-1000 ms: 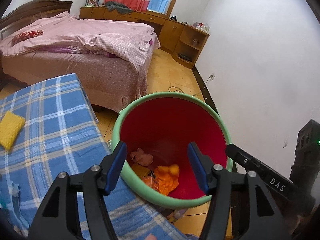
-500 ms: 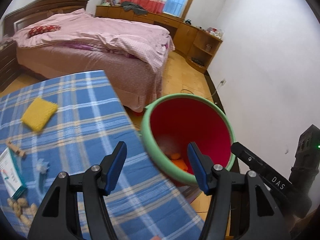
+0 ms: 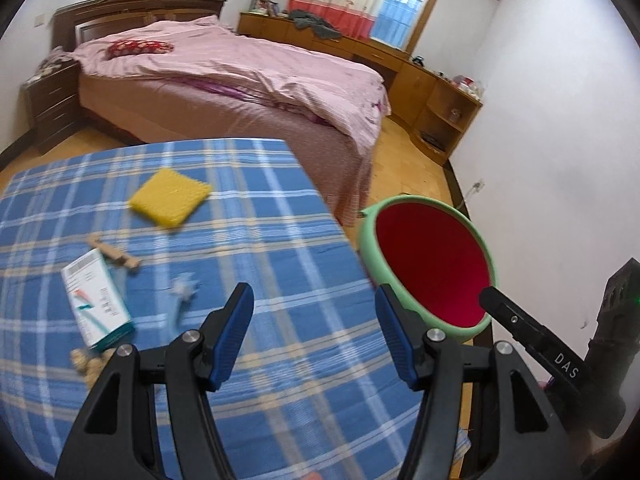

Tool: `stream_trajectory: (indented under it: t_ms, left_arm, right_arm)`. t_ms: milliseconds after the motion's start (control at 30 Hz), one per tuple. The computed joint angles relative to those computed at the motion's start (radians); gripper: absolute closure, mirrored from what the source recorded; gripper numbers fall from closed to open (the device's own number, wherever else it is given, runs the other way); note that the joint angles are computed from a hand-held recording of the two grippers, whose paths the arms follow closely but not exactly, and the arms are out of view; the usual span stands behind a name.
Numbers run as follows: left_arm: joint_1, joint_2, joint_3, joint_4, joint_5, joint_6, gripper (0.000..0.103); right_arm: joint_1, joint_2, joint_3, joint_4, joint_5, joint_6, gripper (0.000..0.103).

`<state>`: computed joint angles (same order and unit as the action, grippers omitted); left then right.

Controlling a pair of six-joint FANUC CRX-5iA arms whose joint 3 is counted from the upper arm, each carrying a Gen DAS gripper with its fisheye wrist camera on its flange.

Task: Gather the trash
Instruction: 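Withdraw both open tools from the bucket back over the table, then lower the left tool onto the white medicine box and grasp it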

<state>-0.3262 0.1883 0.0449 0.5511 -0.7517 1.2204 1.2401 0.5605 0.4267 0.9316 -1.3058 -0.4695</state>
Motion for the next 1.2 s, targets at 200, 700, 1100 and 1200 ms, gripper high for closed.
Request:
stream_trajectory:
  t_ms: [200,700,1100,1200]
  left_arm:
    - [0.055,-0.046,-0.050,-0.009,0.001,0.019,0.040]
    - [0.191,-0.112,-0.145,-0.018,0.006,0.062,0.040]
    - [0.236,-0.089,-0.128,-0.139,0.015,0.174,0.040]
    - [0.230,-0.063,-0.098,-0.191,0.003,0.212,0.040]
  right_arm:
    - [0.003,0.069,0.110,-0.014,0.014,0.066,0.056]
    - [0.005,0.224,0.374,-0.066,-0.010,0.215,0.056]
    - [0.001,0.307,0.516,-0.107,-0.053,0.289,0.055]
    - [-0.004,0.312,0.518,-0.120,-0.046,0.288,0.055]
